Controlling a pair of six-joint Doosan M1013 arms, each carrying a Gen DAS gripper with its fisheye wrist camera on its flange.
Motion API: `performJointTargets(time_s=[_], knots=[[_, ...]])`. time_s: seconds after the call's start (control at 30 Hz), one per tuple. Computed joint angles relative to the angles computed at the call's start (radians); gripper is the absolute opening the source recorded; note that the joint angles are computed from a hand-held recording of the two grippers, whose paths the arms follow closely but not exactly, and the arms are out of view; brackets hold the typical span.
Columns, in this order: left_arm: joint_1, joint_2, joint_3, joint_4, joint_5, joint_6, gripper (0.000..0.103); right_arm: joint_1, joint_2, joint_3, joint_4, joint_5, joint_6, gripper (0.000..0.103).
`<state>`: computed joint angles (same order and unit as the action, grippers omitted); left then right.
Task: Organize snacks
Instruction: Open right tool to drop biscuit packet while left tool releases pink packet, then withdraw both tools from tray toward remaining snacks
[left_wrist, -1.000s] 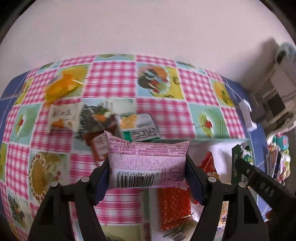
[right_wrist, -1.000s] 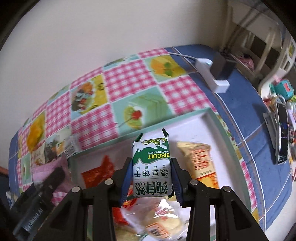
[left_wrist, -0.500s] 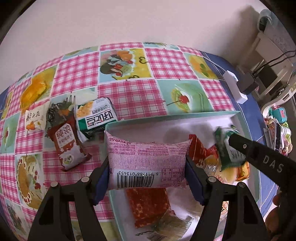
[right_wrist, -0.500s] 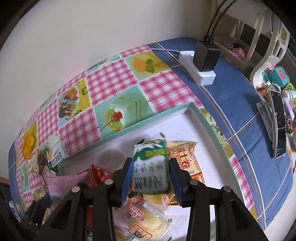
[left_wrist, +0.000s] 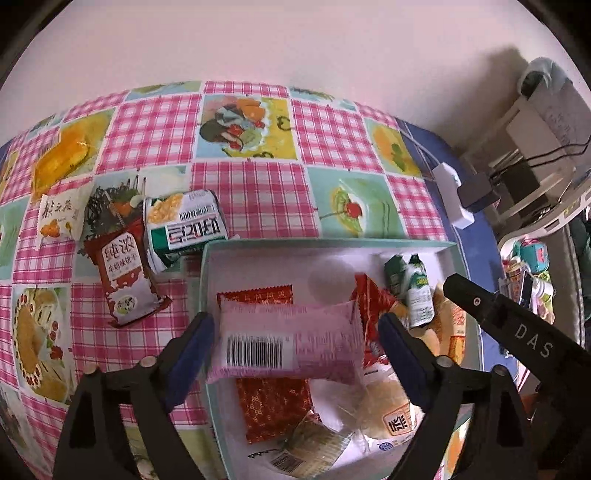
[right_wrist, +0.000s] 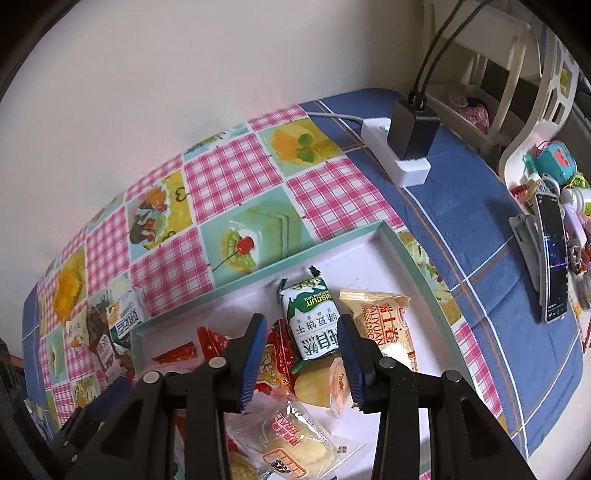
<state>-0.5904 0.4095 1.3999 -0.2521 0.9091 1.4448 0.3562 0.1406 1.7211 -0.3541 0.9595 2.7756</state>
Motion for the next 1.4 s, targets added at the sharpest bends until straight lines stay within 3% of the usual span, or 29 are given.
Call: performJointTargets(time_s=[0.17, 0.3, 0.4, 0.5, 0.6, 0.77, 0.87, 1.13, 1.4], knots=[[0.003, -0.015, 0.006, 0.042, -0.031, -0.041, 0.098, 0.005, -0.002, -0.005, -0.005, -0.005, -0.002, 0.043], [0.008, -0.026, 0.011, 0.164, -0.055, -0.161, 0.1, 0.008, 0.004, -0.009, 0.006, -0.011, -0.024, 0.044], [0.015, -0.028, 0.014, 0.268, -0.048, -0.275, 0.101, 0.009, 0.009, -0.009, 0.026, -0.034, -0.042, 0.057], [0.033, -0.032, 0.016, 0.339, -0.026, -0.361, 0.101, 0.015, 0.018, -0.016, 0.036, -0.042, -0.07, 0.063], [0.051, -0.043, 0.028, 0.406, -0.027, -0.44, 0.101, 0.026, 0.024, -0.023, 0.027, -0.055, -0.073, 0.078], [0.076, -0.058, 0.046, 0.482, -0.016, -0.516, 0.101, 0.041, 0.037, -0.039, 0.019, -0.069, -0.074, 0.088], [0.093, -0.067, 0.056, 0.512, -0.007, -0.542, 0.101, 0.053, 0.045, -0.049, 0.009, -0.081, -0.07, 0.102], [0.164, -0.094, 0.093, 0.499, -0.022, -0.597, 0.102, 0.084, 0.071, -0.085, -0.009, -0.098, -0.068, 0.103], [0.234, -0.146, 0.168, 0.543, -0.13, -0.708, 0.102, 0.115, 0.111, -0.127, 0.028, -0.14, -0.112, 0.103]])
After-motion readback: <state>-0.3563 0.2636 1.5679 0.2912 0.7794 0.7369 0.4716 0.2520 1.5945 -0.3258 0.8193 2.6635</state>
